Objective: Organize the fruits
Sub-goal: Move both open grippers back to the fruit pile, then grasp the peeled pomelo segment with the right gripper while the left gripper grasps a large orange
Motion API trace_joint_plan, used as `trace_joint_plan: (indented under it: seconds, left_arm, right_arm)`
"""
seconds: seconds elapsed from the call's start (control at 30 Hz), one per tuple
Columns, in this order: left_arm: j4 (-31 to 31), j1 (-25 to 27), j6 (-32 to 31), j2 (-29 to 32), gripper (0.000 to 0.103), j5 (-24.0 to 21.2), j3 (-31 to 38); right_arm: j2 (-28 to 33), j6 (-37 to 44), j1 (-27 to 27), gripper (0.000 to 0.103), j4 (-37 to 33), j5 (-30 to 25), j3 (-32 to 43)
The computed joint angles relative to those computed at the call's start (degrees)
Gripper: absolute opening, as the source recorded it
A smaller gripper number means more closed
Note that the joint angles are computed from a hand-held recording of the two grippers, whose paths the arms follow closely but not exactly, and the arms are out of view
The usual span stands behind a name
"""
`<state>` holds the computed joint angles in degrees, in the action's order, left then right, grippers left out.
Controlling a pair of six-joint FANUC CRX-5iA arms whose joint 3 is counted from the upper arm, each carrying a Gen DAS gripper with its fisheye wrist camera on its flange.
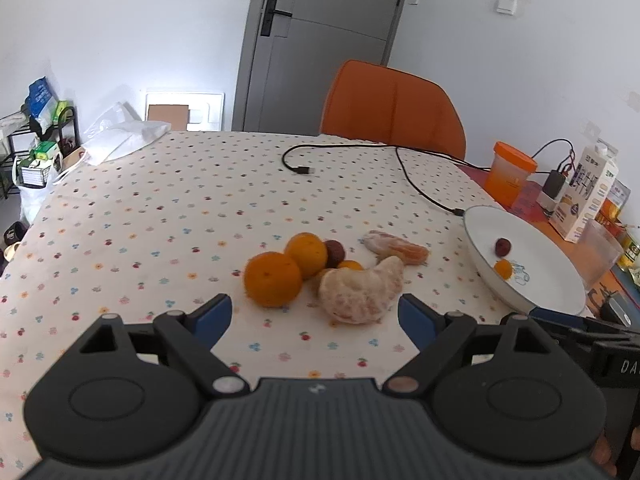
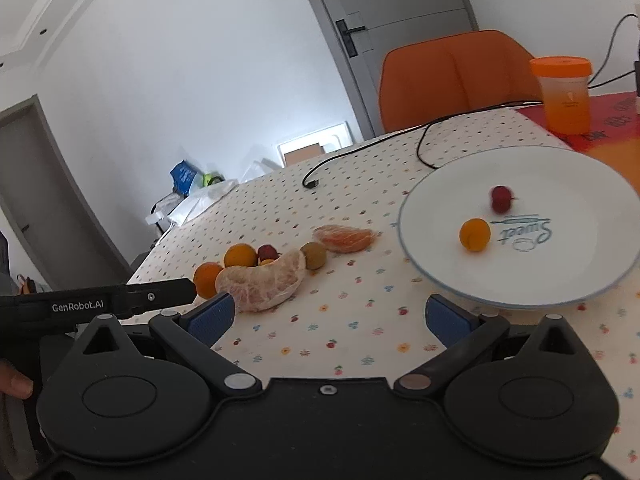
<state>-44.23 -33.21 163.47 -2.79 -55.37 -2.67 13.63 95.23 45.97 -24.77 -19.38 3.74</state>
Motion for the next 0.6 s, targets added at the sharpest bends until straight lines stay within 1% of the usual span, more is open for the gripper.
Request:
trace_joint_plan:
  seconds: [0.17, 0.33, 0.6]
  left_arm:
    - [0.6, 1.6, 0.6, -1.5, 0.089, 1.7, -1.8]
    - [0.9, 2.9, 1.4, -2.2, 0.088, 2.3, -2.9]
    - [1.8, 5.0, 0.8, -3.7, 0.087, 3.8, -5.0]
  right_arm:
    - [1.2, 0.0, 0.7, 0.103, 0.6, -0.8, 1.5]
    - [2.6, 0.4, 1.4, 0.103, 0.8, -2.0, 3.4]
    - [6.0, -0.3, 2.9, 0.103, 3.0, -4.2, 7.4]
